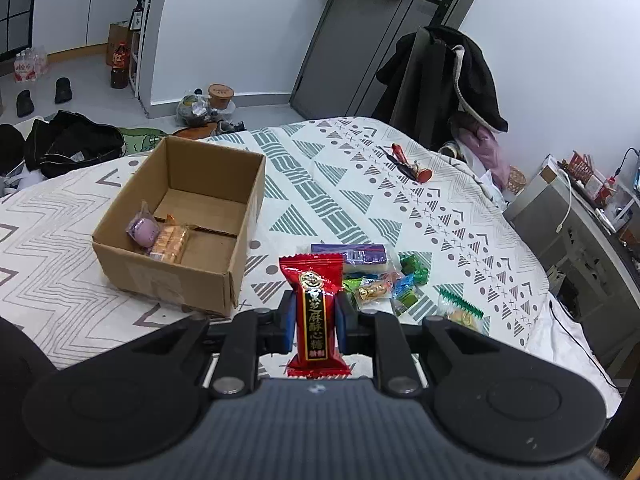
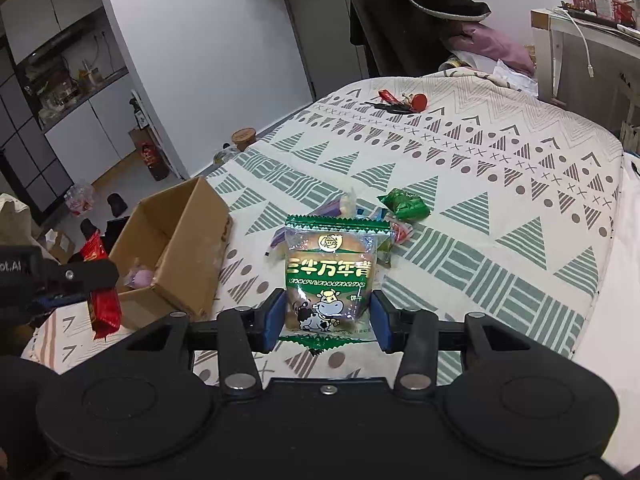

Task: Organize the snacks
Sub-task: 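Carry both held packets over the cardboard box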

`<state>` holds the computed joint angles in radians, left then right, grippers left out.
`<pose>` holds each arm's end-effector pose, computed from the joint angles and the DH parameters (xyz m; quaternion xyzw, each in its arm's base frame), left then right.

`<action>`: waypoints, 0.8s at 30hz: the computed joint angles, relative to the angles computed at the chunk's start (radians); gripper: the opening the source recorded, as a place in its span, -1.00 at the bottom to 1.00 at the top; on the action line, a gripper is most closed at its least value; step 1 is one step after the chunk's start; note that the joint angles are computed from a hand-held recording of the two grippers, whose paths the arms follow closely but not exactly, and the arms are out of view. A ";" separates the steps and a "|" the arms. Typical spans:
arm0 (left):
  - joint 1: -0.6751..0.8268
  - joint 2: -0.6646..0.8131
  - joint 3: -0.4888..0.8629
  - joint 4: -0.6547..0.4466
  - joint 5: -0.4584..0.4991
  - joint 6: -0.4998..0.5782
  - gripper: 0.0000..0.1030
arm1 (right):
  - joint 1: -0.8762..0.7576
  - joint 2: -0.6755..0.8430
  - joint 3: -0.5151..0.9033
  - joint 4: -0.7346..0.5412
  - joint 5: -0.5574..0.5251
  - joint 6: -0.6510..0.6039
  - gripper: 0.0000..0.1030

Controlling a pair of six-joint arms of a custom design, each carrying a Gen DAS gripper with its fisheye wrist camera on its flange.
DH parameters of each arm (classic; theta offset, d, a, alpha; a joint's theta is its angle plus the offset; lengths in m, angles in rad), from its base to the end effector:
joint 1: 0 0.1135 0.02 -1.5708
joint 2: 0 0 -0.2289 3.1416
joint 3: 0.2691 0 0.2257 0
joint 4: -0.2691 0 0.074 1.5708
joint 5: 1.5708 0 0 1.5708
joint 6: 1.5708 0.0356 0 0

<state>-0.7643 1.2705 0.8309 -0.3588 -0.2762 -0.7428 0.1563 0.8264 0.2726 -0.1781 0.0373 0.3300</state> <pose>0.1874 -0.1662 0.2163 -0.0420 0.9180 -0.1623 0.3593 0.1613 0.0241 0.1452 0.0868 0.9091 0.0815 0.3993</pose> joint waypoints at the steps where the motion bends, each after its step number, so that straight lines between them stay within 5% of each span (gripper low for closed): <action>1: 0.002 -0.011 -0.004 -0.003 0.001 0.004 -0.64 | 0.012 -0.020 -0.002 -0.013 0.010 0.008 -0.14; 13: 0.045 -0.117 -0.079 -0.002 0.020 0.029 -0.64 | 0.143 -0.067 0.002 -0.026 0.121 0.083 -0.14; 24: 0.223 -0.138 -0.124 0.068 0.130 0.090 -0.64 | 0.313 0.237 0.128 0.152 0.199 0.195 -0.14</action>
<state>-0.5409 1.1322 0.7069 -0.2911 -0.1464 -0.6526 0.4689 1.0636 0.4002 -0.0263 0.2361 0.5246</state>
